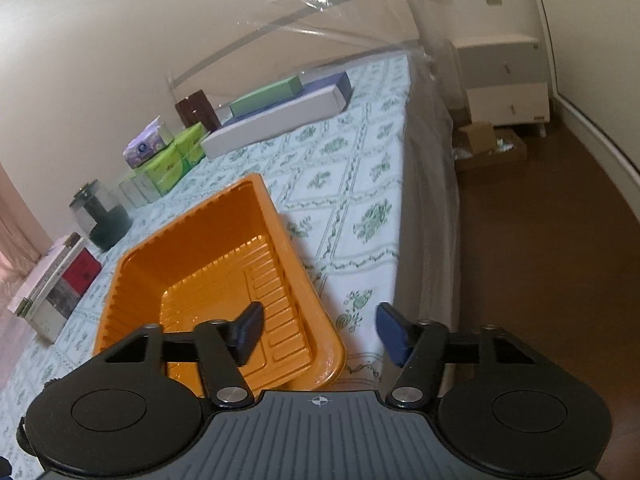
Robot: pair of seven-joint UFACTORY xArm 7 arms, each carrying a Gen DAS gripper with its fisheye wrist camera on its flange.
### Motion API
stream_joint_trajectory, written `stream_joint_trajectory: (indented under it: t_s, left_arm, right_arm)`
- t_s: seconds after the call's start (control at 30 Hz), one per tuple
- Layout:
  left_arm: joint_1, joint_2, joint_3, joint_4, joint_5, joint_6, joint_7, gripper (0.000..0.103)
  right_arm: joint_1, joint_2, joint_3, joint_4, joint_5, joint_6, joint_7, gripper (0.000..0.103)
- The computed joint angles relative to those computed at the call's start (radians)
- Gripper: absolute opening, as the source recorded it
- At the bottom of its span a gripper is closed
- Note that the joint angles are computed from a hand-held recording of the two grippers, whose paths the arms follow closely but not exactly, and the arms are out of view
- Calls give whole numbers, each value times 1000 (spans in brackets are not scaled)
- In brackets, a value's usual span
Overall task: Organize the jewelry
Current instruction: 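Move the right gripper to the orange tray rim and close on it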
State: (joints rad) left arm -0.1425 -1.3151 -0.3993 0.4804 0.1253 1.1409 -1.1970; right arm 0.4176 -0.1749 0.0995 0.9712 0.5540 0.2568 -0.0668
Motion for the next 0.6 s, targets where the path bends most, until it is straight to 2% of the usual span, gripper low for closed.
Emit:
stream_joint_trajectory:
  t_s: [0.07, 0.13, 0.6]
  left_arm:
    - [-4, 1, 2, -8, -2, -11, -1, 102]
    - [-7, 5, 4, -14, -3, -23, -1, 102]
    - [-35, 30, 8, -30, -15, -34, -4, 102]
  right_arm:
    - [15, 13, -11, 3, 41, -3, -32, 47]
    - [21, 20, -13, 6, 73, -4, -60, 43]
    - [-6, 64, 9, 54, 218, 43, -152, 23]
